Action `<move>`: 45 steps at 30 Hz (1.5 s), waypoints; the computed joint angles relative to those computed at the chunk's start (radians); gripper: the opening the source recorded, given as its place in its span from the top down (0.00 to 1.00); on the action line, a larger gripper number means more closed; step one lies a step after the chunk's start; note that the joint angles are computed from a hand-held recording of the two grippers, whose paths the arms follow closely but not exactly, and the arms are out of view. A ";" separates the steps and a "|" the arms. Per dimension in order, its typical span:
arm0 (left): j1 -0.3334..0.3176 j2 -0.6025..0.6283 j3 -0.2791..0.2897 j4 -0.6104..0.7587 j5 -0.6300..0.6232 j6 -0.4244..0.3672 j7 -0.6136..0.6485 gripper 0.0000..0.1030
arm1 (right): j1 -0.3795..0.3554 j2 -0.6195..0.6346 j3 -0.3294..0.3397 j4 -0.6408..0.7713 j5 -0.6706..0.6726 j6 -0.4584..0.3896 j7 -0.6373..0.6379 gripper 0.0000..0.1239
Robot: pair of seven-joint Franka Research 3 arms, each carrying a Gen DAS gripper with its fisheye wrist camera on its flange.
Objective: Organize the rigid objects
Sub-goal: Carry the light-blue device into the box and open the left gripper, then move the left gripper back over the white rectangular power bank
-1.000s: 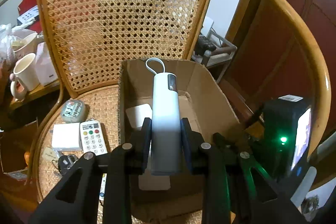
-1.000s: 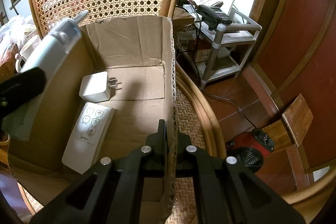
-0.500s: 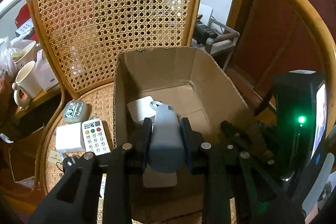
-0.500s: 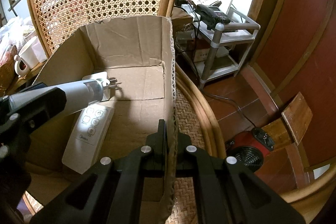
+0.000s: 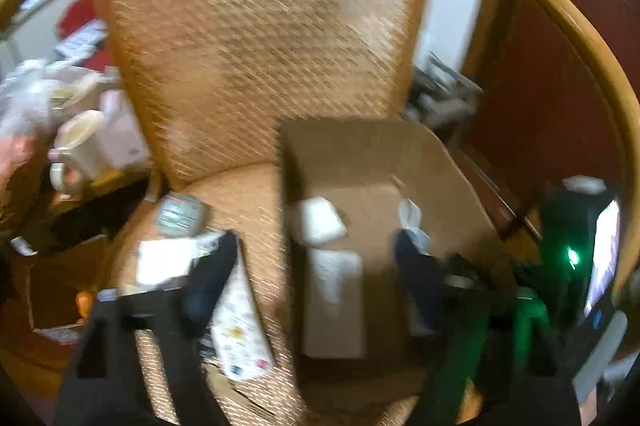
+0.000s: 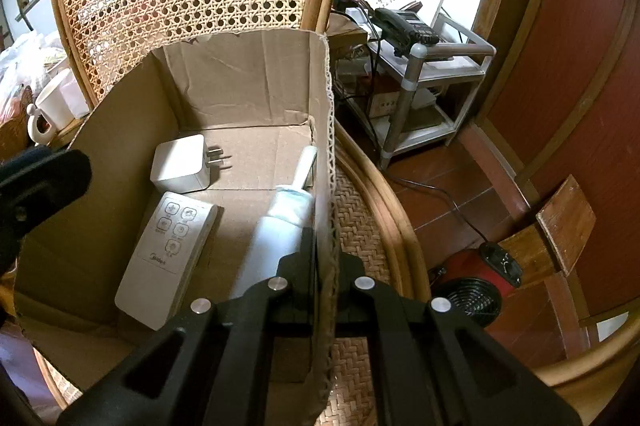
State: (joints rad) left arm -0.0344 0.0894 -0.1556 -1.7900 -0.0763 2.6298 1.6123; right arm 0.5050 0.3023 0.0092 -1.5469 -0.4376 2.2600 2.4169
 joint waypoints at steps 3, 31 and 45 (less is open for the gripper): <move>0.010 0.003 0.010 0.009 0.004 0.007 -0.023 0.10 | 0.001 0.001 -0.001 0.001 -0.001 -0.002 0.000 0.95; 0.141 0.239 0.048 0.226 0.143 -0.172 -0.175 0.06 | 0.000 -0.003 0.002 -0.005 0.010 0.002 -0.009 0.95; 0.146 0.320 0.039 0.309 0.118 -0.312 -0.138 0.06 | -0.001 -0.003 0.002 -0.004 0.012 0.002 -0.010 0.95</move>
State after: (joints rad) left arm 0.1118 0.4095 -0.1169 -1.4809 0.0416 2.3182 1.4739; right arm 0.5044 0.2996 0.0116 -1.5507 -0.4260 2.2621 2.4067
